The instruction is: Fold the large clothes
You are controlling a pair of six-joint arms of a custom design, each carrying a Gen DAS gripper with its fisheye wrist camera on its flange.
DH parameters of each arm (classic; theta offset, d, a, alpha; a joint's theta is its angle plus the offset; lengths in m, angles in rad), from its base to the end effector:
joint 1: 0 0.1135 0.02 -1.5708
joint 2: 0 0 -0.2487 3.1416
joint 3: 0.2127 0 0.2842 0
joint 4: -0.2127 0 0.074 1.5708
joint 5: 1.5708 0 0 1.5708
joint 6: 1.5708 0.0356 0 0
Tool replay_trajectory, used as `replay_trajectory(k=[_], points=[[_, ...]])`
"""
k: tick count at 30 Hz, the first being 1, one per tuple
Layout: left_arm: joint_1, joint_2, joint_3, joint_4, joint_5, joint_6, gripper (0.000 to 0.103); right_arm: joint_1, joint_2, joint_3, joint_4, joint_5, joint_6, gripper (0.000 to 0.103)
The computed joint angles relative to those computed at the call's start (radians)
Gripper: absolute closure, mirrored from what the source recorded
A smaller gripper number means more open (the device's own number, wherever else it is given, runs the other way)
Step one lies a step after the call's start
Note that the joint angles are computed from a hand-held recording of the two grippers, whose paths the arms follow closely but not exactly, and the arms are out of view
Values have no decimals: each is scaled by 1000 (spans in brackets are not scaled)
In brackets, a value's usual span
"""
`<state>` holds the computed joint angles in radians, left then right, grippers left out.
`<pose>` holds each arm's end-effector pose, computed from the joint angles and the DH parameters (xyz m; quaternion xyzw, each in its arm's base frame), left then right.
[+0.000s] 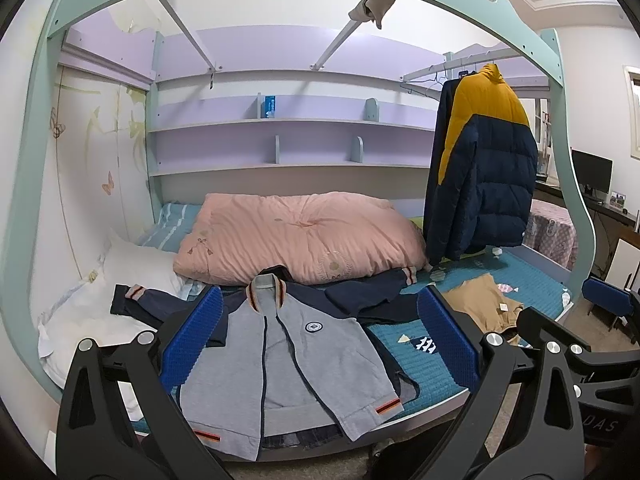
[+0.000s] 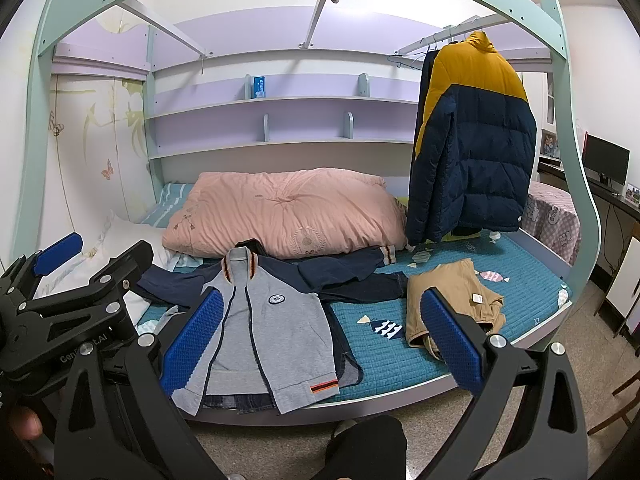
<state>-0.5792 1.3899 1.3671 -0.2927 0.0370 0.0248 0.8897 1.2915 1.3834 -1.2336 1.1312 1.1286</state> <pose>0.2993 -0.1973 0.3778 0.2511 0.7694 -0.1751 0.5606 0.1885 0.1814 0.3567 0.2116 0.8054 -0.1267 0.5389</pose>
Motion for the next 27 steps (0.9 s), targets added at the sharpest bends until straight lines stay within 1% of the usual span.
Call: replay_trajectory(k=[27], points=[[0, 7, 8, 0, -3, 0, 5, -1, -6, -3, 0, -3, -2, 8]])
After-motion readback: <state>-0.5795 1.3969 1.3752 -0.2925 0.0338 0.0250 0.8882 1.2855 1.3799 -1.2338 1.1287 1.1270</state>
